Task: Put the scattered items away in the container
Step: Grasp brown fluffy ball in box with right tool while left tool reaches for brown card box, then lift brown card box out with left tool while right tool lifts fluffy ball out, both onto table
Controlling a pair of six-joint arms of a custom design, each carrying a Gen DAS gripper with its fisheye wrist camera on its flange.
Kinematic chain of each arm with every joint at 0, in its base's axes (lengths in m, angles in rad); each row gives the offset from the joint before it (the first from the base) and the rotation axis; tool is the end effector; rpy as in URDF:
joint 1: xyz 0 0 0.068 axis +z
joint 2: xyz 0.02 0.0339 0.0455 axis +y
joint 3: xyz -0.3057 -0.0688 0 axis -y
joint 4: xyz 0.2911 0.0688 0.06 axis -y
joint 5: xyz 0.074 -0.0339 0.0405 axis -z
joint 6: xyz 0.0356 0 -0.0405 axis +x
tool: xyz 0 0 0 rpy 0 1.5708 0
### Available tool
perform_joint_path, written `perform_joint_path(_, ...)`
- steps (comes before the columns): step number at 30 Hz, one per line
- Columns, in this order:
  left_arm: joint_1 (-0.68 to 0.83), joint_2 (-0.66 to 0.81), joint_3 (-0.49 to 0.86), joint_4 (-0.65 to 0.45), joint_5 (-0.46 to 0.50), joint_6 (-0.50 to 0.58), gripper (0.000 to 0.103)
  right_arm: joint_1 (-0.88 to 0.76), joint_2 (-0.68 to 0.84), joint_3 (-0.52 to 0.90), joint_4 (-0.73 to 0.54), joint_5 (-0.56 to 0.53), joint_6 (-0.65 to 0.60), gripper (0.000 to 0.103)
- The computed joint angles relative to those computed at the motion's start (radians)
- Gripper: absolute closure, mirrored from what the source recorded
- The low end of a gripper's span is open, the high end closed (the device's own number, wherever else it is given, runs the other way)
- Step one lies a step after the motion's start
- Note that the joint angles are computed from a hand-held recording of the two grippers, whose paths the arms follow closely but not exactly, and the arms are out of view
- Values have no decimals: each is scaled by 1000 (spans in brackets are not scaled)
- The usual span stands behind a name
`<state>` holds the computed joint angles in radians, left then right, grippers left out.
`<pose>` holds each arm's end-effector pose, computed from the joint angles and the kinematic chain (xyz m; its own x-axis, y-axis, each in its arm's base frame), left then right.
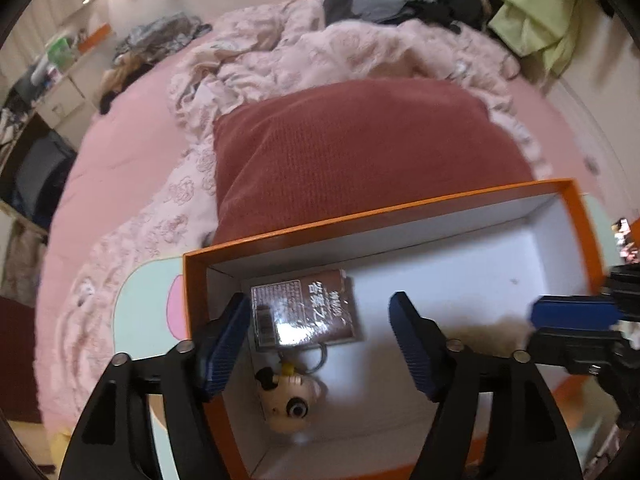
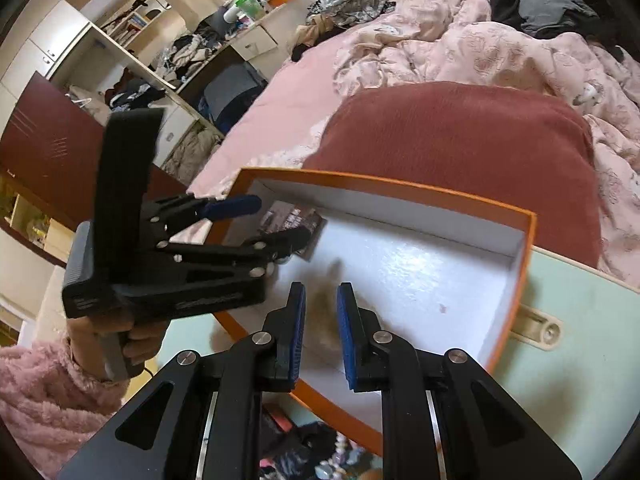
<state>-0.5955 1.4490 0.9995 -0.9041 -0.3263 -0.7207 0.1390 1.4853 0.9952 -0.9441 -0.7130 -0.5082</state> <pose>0.2501 -0.1556 0.2393 -0.9203 -0.1315 -0.3685 -0.1772 0.9798 0.0930 0.2867 0.0636 0.2340 -0.7632 -0.4784 -0.4343 -0.6460 0.5769 0.4999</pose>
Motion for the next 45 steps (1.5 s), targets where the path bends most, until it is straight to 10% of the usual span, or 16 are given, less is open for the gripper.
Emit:
perform_joint_path(8,23,-12,0,67,120,3,34,6,36,66,-89,105,-91,79)
perform_joint_path(14,84,-53,-8,86,255,-4,37,137,75,98,-111,294,-152,54)
perform_joint_path(18,123,-99,-26,77,286,-31,37,212,135,96,-51,405,-144,52)
perform_joint_path(21,125,-96,-28,57,291,-29,37,221,115,73,-15,424,-164,72)
perform_joint_path(45,15,127,66,-85,67,-236,11,-180,85,32,-137,-113,-273,80)
